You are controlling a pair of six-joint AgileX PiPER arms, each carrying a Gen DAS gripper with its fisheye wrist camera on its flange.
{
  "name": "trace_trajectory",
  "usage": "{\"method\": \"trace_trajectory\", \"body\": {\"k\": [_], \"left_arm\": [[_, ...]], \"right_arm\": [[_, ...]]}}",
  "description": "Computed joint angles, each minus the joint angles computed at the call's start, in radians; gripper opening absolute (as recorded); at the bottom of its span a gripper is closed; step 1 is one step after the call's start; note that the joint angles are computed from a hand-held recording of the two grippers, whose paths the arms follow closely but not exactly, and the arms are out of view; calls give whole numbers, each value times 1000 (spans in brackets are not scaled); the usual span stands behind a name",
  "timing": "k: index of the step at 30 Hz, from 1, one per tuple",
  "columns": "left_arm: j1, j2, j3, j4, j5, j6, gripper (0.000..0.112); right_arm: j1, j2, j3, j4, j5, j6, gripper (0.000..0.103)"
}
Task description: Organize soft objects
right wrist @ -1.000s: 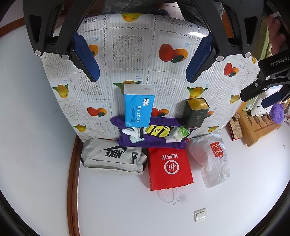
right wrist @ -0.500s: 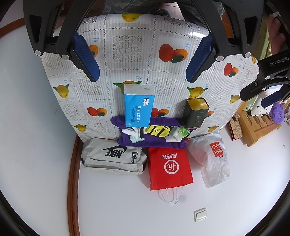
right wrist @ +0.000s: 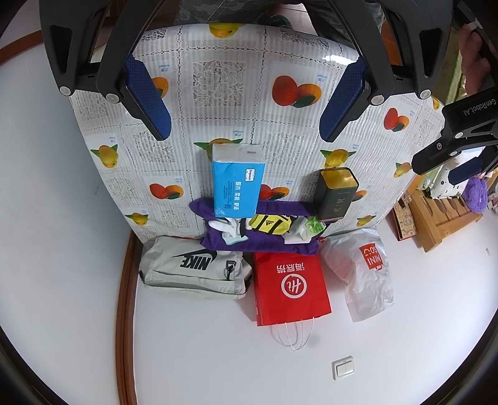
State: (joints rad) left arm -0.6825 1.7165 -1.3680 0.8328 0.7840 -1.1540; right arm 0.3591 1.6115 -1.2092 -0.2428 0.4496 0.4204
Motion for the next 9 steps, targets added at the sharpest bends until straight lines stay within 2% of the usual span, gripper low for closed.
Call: {"method": "trace_trajectory", "body": {"k": [9], "left_arm": [[-4,0,9,28,-2,-20,98]], "right_arm": [[6,3,3,-10,-2,9,95]]}}
